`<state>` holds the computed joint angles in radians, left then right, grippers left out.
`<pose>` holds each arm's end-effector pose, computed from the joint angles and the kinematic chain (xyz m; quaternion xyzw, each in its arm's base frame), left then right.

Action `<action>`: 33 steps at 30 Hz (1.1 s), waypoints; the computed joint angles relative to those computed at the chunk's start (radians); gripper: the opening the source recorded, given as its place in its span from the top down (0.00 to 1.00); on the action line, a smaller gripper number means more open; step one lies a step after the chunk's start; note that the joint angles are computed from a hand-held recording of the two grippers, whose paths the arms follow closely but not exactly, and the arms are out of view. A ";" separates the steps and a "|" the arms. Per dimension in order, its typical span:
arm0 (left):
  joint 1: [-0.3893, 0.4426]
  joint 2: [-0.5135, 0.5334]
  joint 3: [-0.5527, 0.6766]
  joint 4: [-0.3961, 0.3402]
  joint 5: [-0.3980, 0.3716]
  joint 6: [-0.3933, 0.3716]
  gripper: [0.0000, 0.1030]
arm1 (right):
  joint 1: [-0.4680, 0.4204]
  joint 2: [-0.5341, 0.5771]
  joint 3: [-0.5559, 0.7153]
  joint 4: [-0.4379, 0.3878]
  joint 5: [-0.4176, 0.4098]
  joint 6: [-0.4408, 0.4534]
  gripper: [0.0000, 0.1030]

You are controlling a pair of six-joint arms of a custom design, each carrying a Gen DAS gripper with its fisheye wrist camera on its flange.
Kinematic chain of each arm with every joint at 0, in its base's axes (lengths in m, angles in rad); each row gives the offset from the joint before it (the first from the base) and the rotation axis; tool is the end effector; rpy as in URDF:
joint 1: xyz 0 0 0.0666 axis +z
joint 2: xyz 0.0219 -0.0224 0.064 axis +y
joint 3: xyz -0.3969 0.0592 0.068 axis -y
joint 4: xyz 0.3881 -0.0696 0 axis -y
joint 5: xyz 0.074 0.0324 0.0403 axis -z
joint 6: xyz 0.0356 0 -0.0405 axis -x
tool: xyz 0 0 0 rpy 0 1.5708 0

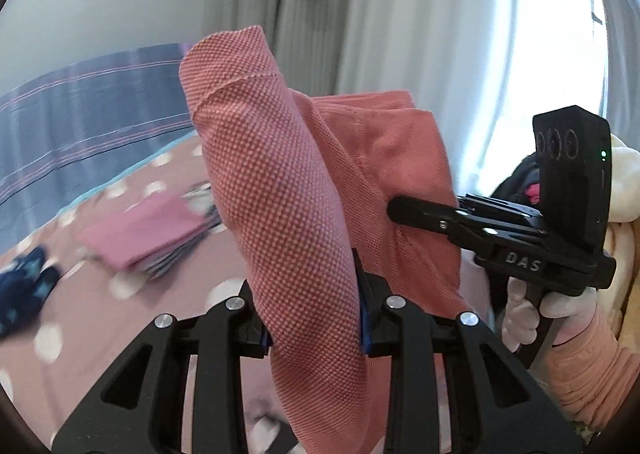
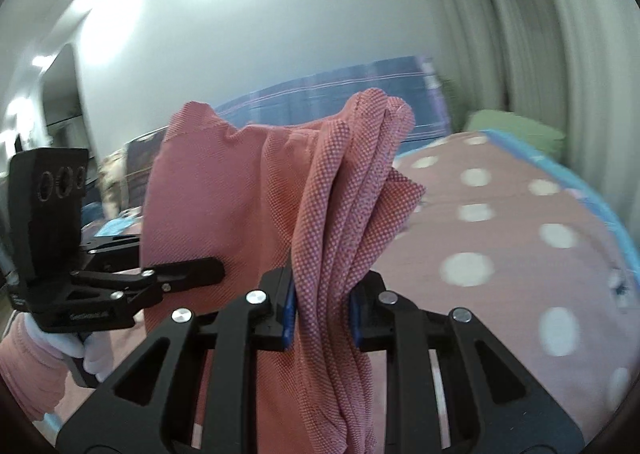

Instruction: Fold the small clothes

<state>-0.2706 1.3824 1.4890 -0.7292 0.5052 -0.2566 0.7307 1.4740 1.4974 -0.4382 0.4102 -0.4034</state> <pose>0.4632 -0.1468 0.5130 0.3346 0.8020 -0.2254 0.4405 0.4095 0.3473 0.4981 -0.0238 0.8272 0.1434 0.5428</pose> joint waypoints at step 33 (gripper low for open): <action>-0.228 0.854 0.941 -0.336 -0.367 -0.059 0.28 | -0.442 0.252 0.124 -0.374 0.044 -0.337 0.45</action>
